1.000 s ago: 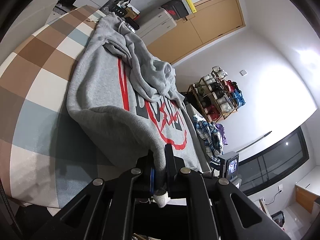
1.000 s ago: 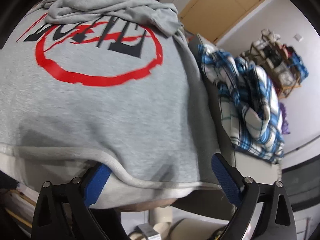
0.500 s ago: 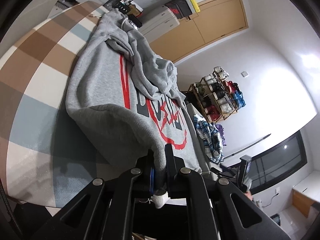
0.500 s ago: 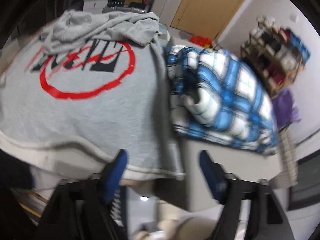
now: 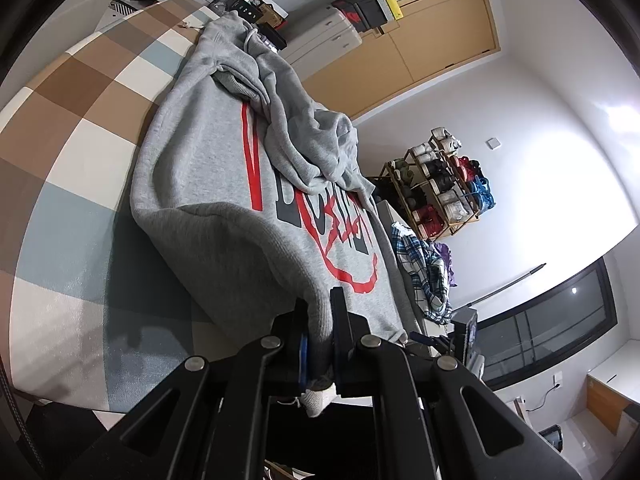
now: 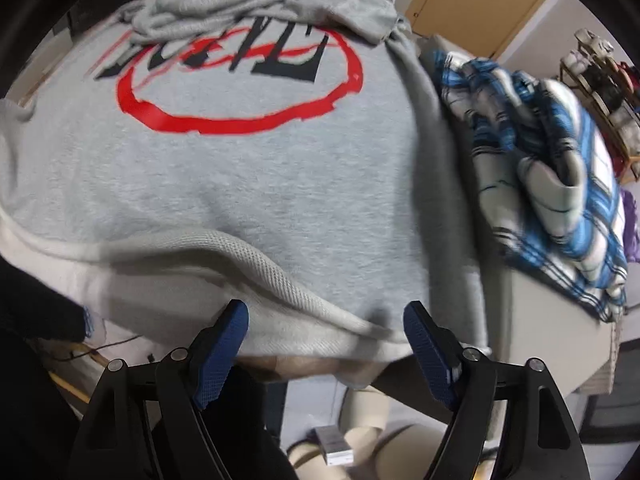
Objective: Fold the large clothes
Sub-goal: 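Grasp the hem with the right gripper while the left gripper holds its hem, then lift the hem with both grippers, raising the hoodie off the bed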
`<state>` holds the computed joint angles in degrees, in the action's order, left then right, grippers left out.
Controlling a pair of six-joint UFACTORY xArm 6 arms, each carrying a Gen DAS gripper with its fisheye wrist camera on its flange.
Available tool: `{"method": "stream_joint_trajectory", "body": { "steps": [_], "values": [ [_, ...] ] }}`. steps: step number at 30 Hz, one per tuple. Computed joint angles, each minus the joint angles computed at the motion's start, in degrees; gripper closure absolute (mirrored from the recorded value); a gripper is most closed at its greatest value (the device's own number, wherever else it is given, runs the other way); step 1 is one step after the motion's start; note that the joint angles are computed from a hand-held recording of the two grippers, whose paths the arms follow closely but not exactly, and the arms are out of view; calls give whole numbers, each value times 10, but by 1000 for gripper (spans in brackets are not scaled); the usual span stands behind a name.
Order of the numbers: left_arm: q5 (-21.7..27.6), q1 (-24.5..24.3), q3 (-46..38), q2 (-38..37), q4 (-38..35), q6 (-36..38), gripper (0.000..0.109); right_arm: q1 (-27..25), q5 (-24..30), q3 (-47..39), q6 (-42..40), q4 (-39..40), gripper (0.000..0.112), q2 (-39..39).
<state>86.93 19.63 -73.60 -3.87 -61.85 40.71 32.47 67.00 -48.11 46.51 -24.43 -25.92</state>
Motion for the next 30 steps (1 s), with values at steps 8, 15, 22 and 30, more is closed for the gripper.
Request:
{"method": "stream_joint_trajectory", "body": {
  "steps": [8,15,22,30],
  "values": [
    [-10,-7,5,-5,8,-4,105,-7,48,-8,98,-76,106,14],
    [-9,-5,6,-6,14,-9,105,17,78,-25,96,-114,105,40],
    [1,-4,1,-3,29,-15,105,-25,17,31,148,-103,64,-18],
    [-15,-12,1,-4,81,-62,56,-34,-39,64,177,-133,71,-39]
  ]
}}
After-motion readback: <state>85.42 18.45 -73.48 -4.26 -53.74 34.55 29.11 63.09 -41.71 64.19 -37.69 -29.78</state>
